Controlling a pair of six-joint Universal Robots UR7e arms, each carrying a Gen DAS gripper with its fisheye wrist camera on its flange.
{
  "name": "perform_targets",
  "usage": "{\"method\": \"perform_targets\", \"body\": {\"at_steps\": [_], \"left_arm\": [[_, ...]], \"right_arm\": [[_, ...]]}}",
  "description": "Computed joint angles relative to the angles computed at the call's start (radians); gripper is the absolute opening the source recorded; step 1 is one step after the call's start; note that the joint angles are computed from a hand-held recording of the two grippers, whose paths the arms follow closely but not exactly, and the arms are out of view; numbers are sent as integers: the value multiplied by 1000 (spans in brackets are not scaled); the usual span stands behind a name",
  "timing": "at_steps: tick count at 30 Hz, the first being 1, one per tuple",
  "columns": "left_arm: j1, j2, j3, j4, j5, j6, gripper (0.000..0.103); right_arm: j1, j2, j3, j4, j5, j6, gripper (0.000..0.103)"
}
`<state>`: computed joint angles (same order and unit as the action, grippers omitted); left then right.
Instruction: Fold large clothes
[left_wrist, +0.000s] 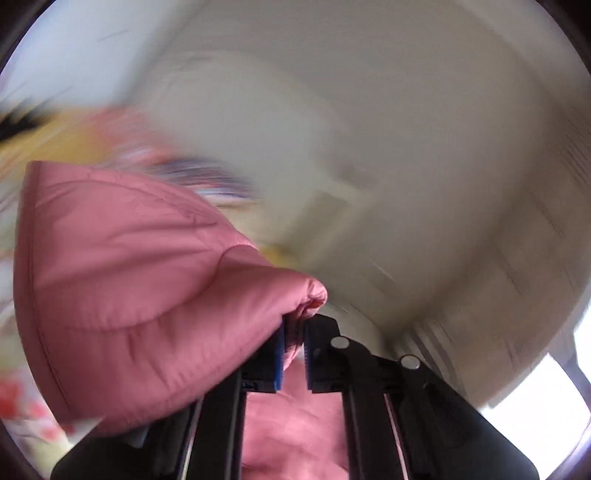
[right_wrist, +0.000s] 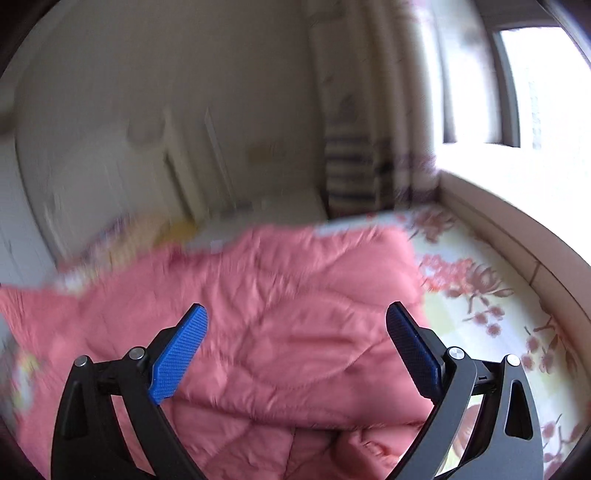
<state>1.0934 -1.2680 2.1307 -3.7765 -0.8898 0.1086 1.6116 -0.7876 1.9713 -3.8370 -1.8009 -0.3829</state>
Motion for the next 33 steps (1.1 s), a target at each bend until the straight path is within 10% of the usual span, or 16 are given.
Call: {"method": "perform_targets", "body": {"at_steps": [3,7,13,19,26,33], "left_arm": [[-101,119,11,57,-105,163,16],[-151,285,-8,216,-150,220,75],[-108,309,-2,352,-43,126,81],[-45,214,62,227,83,54,90],[118,134,17,341,40,-122,90],[108,133,18,343,52,-80,101]], "right_arm": [[-33,-9,18,-66,26,79,94],[-46,-18,11,-41,5,142,94],[-52,-27,13,-9,-1,154,94],[-49,-22,19,-14,-7,134,94],[-8,-2,-3,-20,-75,82,86],[157,53,-118,279,-186,-71,83]]}}
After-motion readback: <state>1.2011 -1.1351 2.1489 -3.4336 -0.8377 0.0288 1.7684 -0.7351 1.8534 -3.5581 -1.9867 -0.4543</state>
